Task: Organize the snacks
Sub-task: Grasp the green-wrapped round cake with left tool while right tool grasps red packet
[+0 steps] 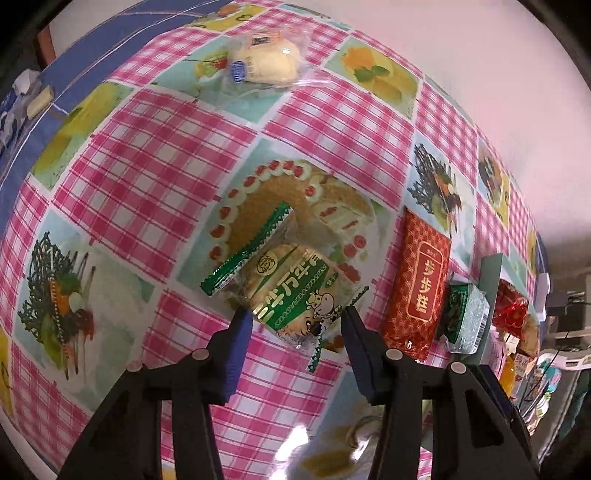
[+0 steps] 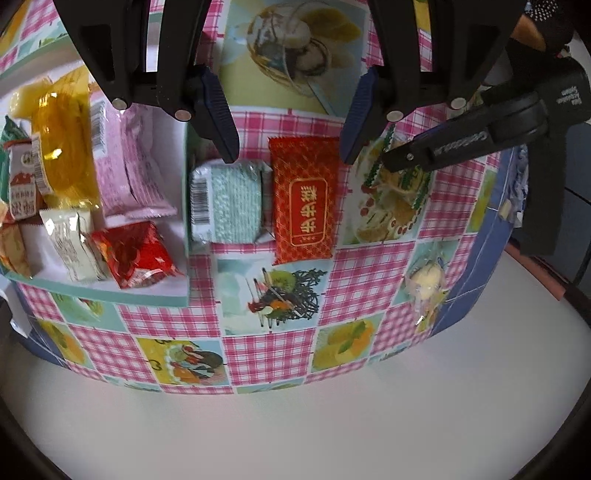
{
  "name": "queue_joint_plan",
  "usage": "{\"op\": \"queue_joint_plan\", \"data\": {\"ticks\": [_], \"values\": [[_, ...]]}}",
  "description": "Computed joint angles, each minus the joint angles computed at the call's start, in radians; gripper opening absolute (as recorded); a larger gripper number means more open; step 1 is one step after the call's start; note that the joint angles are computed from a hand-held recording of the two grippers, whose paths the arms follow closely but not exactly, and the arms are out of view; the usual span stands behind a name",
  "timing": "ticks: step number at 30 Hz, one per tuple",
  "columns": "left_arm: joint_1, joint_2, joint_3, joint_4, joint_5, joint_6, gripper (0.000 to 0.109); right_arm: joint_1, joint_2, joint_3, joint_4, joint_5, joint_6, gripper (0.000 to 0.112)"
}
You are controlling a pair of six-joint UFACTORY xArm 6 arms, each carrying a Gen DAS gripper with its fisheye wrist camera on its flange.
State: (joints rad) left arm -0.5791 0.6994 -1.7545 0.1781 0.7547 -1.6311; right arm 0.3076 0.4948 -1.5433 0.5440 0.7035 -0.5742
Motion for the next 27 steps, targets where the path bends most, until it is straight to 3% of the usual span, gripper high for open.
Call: {"op": "queue_joint_plan", "data": {"ticks": [11,15,18,24,27], "values": [[0.051,-0.149,0.298,-0.068,-0.254,0.004,0.052,0.050,0.151,-0.221,-0.159,0.079,0.155,0.060],[0.050,-0.200,0.382,-0.091,-0.318,-0.022,0.057,0.063,0.212,-0.305,-0.223,0.119,0.214,0.060],[0.049,-0.212,0.395,-0.068,-0.320,-0.047,0.058,0.070,0.256,-0.362,-0.268,0.142,0.250,0.060],[0.059,-0.213,0.419,-0.014,-0.419,-0.100,0.059,0.078,0.322,-0.457,-0.328,0.174,0.285,0.060],[0.064,-0.169,0.363,-0.028,-0.402,-0.088,0.060,0.086,0.342,-0.485,-0.348,0.185,0.293,0.060]]}}
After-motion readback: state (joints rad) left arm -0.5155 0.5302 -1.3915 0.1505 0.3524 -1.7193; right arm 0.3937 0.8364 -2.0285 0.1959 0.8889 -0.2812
